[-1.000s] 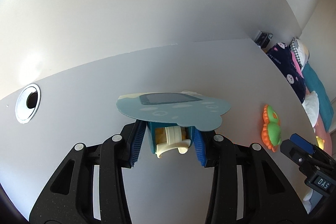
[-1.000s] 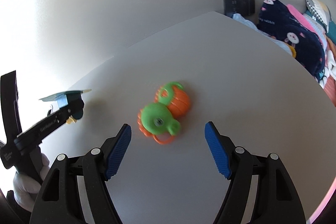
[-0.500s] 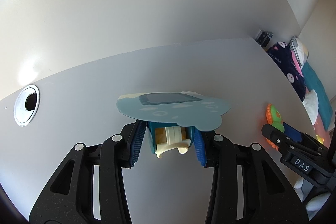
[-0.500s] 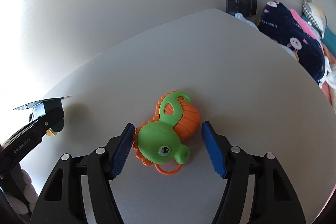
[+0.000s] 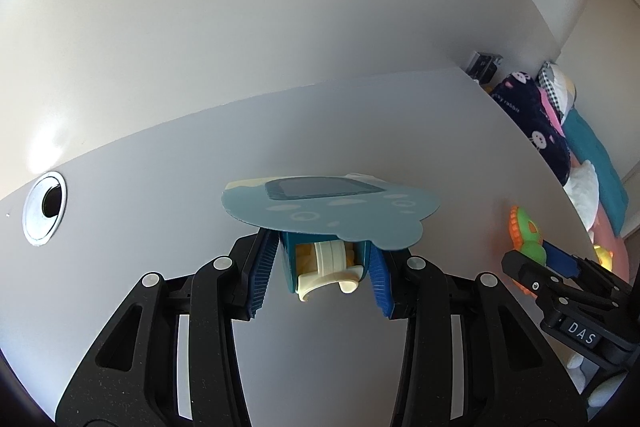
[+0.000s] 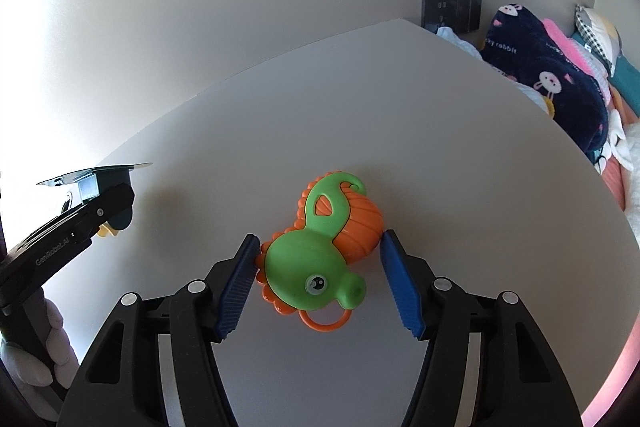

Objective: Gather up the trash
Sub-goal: 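Carry toy house in left tool while right tool carries seahorse to bin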

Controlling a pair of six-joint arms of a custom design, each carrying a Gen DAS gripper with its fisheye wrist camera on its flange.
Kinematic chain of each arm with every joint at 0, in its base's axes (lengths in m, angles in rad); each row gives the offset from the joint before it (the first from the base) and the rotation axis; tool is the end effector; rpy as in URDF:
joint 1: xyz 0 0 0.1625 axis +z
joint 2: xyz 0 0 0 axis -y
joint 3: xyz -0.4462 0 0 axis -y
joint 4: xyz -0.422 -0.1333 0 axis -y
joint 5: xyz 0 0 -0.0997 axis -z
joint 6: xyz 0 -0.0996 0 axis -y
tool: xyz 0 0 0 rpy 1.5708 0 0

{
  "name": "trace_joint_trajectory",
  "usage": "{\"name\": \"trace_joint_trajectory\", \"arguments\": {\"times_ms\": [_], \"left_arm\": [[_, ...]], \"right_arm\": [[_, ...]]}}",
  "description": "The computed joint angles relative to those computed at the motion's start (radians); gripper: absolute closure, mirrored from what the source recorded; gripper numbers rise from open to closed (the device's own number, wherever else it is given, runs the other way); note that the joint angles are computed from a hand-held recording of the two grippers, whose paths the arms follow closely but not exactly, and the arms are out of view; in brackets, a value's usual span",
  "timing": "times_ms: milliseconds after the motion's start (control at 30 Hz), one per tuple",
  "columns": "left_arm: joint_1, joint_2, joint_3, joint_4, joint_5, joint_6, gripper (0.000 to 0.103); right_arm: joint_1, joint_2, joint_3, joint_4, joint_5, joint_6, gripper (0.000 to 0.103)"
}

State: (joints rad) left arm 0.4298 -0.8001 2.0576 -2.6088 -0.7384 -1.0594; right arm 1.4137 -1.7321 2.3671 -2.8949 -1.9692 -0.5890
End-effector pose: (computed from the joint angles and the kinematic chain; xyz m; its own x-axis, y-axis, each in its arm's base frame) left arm -0.3897 -0.4063 -0.0060 -0.8394 -0.0224 -0.5431 0.3173 0.7911 -0.5229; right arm 0.0304 -0.4132 0.3451 -0.7919 -0.1010 0.6022 -0.3839 0.8493 -0.3624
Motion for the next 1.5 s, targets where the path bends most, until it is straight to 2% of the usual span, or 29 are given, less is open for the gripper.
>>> {"name": "trace_joint_trajectory", "arguments": {"times_ms": [233, 833, 1233, 1500], "left_arm": [[-0.032, 0.016, -0.018, -0.006, -0.02, 0.035, 0.062], [-0.11, 0.102, -0.111, -0.019, -0.12, 0.168, 0.062], [-0.159, 0.187, -0.211, -0.027, -0.192, 0.285, 0.062], [-0.179, 0.236, -0.269, -0.026, -0.233, 0.343, 0.062]], "right_arm": [[-0.018, -0.111, 0.026, 0.054, 0.028, 0.008, 0.04], [-0.125, -0.413, 0.087, 0.17, 0.094, -0.001, 0.04], [-0.294, -0.632, 0.103, 0.266, 0.214, -0.04, 0.04], [-0.472, -0.791, 0.103, 0.364, 0.349, -0.093, 0.04]]}}
